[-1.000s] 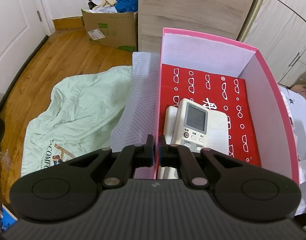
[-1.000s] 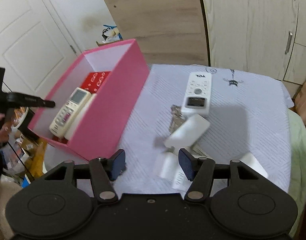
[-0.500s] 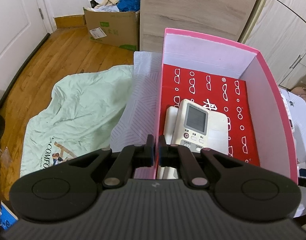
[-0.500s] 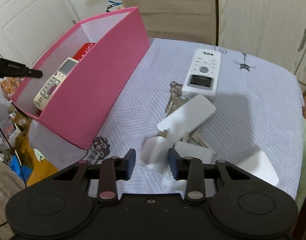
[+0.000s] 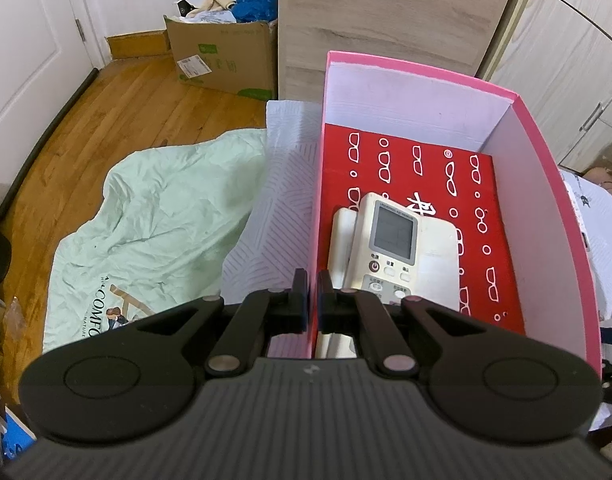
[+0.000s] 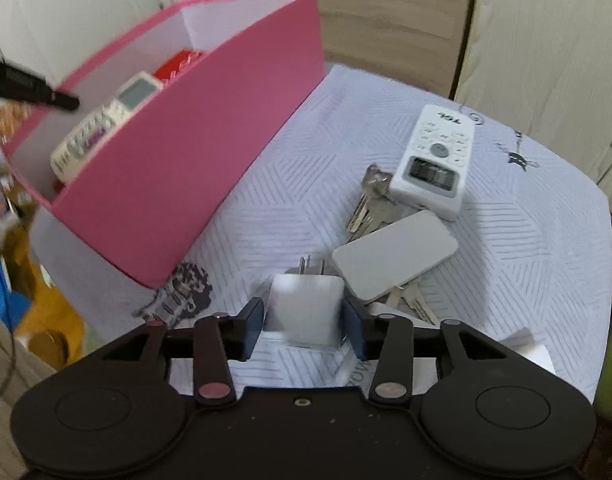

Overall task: Organize rigid objects
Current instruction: 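Move the right tool back to the table and grasp a white charger, then lower the white charger into the pink box and open the right gripper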

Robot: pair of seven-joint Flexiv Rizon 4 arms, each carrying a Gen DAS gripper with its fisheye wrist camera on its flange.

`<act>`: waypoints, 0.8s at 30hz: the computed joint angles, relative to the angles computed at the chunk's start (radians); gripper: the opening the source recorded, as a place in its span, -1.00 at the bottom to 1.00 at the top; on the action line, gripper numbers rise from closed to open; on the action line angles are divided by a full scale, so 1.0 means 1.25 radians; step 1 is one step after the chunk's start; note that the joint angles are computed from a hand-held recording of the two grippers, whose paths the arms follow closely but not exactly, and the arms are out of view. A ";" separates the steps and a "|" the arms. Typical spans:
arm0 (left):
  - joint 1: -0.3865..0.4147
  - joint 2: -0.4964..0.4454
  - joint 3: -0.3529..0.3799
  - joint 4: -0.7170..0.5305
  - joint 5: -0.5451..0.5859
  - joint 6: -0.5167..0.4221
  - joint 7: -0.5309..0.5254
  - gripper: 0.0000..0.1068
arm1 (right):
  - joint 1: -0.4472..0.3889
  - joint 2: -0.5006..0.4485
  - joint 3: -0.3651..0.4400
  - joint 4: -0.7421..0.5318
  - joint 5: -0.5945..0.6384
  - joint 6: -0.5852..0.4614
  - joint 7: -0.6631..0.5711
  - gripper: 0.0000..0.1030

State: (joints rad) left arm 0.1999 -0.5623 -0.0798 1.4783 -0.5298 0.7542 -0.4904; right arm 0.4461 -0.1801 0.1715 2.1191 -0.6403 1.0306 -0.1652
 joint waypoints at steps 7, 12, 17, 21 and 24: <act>0.002 -0.003 0.000 -0.003 0.001 -0.005 0.003 -0.94 | 0.018 -0.027 -0.001 -0.047 -0.014 -0.084 -0.045 -0.05; 0.007 -0.007 0.000 -0.010 0.000 -0.019 0.003 -0.94 | 0.023 0.007 -0.013 -0.025 -0.103 -0.068 0.042 -0.05; 0.007 -0.007 -0.001 -0.007 -0.004 -0.012 0.005 -0.95 | 0.009 0.072 -0.016 0.001 -0.293 -0.069 0.221 -0.05; 0.005 -0.002 -0.003 0.006 -0.005 0.008 0.014 -0.96 | -0.035 0.116 -0.007 -0.007 -0.439 -0.009 0.335 -0.05; 0.005 -0.001 -0.003 0.006 -0.007 0.002 0.012 -0.95 | -0.060 0.087 -0.009 -0.053 -0.466 0.115 0.314 -0.05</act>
State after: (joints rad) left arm 0.2065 -0.5641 -0.0834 1.4853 -0.5380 0.7568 -0.4753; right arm 0.3706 -0.0715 0.1598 2.0533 -1.2224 1.1741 0.2270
